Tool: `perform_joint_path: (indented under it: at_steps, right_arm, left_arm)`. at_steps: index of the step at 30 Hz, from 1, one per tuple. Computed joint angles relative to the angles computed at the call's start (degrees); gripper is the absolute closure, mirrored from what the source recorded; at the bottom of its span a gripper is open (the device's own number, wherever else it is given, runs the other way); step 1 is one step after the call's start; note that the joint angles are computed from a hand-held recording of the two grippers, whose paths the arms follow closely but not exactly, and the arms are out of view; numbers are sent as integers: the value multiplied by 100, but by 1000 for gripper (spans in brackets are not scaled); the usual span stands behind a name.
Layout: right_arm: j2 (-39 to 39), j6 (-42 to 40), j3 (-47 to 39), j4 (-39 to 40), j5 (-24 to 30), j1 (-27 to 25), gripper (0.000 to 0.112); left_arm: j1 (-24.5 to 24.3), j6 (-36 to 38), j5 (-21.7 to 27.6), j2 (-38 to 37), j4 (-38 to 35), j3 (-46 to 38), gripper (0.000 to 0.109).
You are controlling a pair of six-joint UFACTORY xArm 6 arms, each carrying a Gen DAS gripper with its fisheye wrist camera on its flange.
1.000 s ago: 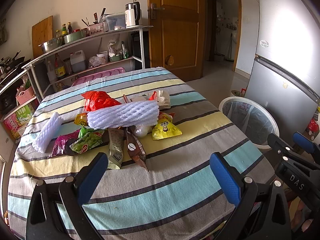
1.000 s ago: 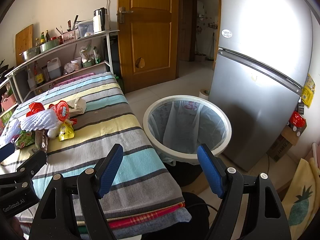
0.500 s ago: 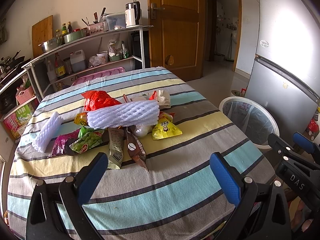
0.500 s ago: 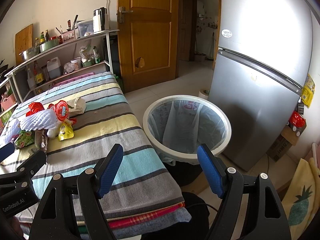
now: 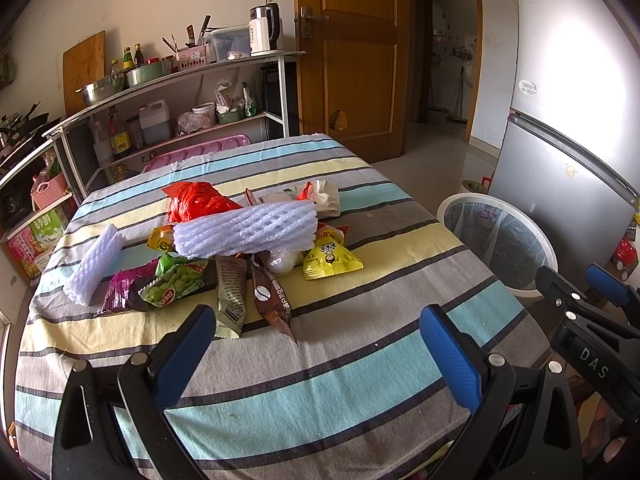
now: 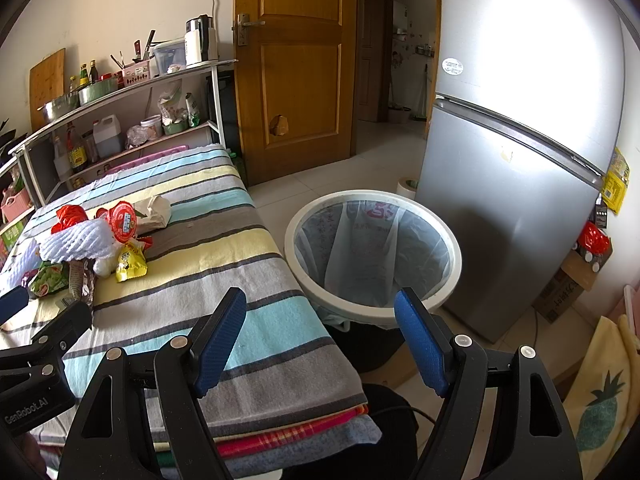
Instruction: Collect trash
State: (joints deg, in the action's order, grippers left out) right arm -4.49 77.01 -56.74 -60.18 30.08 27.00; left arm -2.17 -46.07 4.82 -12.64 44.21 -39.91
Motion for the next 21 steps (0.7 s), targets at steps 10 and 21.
perform_joint_path:
  at_steps: [10,21]
  right_arm:
    - [-4,-9,5,8,-2,-2,35]
    - [49,-68,-32,43,-145,-8,35]
  left_arm:
    - [-8,-32,-3,5,34,-9,6]
    - [29,6,-28,17,-3,0,6]
